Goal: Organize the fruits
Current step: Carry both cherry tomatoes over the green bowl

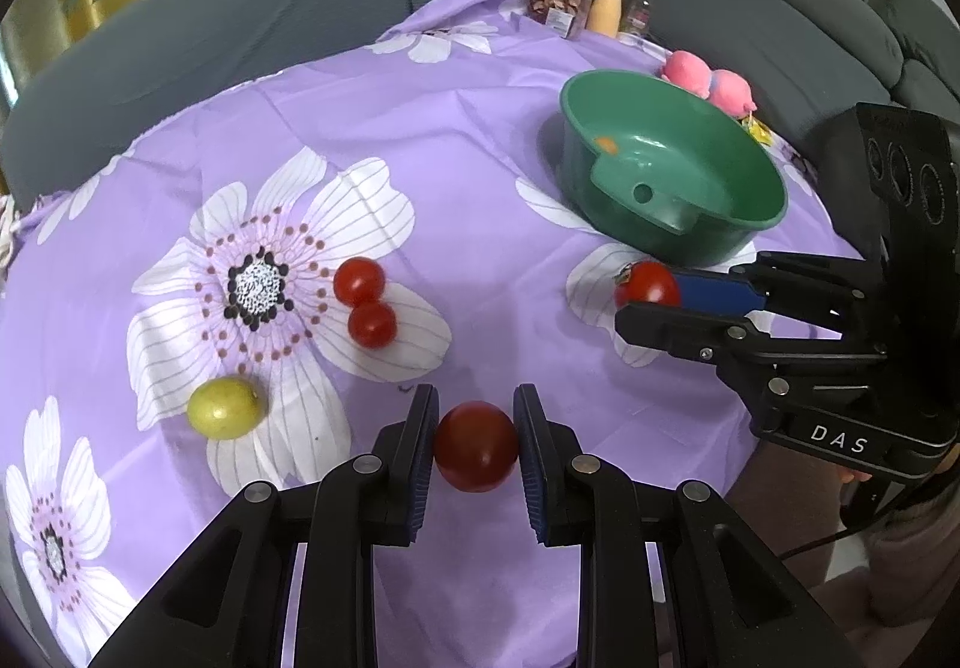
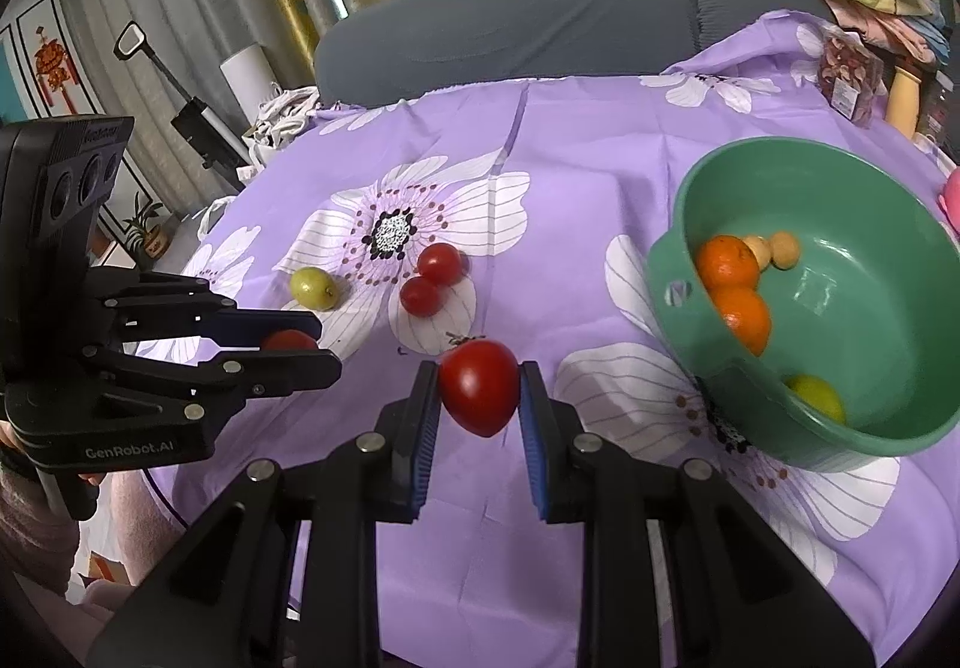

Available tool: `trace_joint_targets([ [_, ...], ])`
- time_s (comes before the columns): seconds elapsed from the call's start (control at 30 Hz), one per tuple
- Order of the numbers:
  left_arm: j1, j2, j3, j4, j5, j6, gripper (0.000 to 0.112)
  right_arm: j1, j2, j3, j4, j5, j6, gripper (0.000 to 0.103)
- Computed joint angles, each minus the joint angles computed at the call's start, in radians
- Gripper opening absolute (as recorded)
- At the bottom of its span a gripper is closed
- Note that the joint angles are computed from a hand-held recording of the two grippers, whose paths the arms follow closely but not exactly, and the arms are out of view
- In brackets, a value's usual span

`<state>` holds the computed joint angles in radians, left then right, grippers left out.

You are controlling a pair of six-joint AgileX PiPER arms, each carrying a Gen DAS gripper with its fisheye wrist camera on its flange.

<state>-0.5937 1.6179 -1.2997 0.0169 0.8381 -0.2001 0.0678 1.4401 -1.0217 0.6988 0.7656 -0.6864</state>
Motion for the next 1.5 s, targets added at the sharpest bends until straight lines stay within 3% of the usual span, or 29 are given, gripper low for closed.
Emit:
trace_joint_targets([
  [0.93, -0.079, 0.155, -0.274, 0.023, 0.081, 0.036, 0.026, -0.231, -0.031, 0.005, 0.128, 0.042, -0.151, 0.026],
  [1.5, -0.115, 0.326, -0.554, 0.016, 0.169, 0.079, 0.026, -0.360, -0.001, -0.019, 0.191, 0.057, -0.228, 0.026],
])
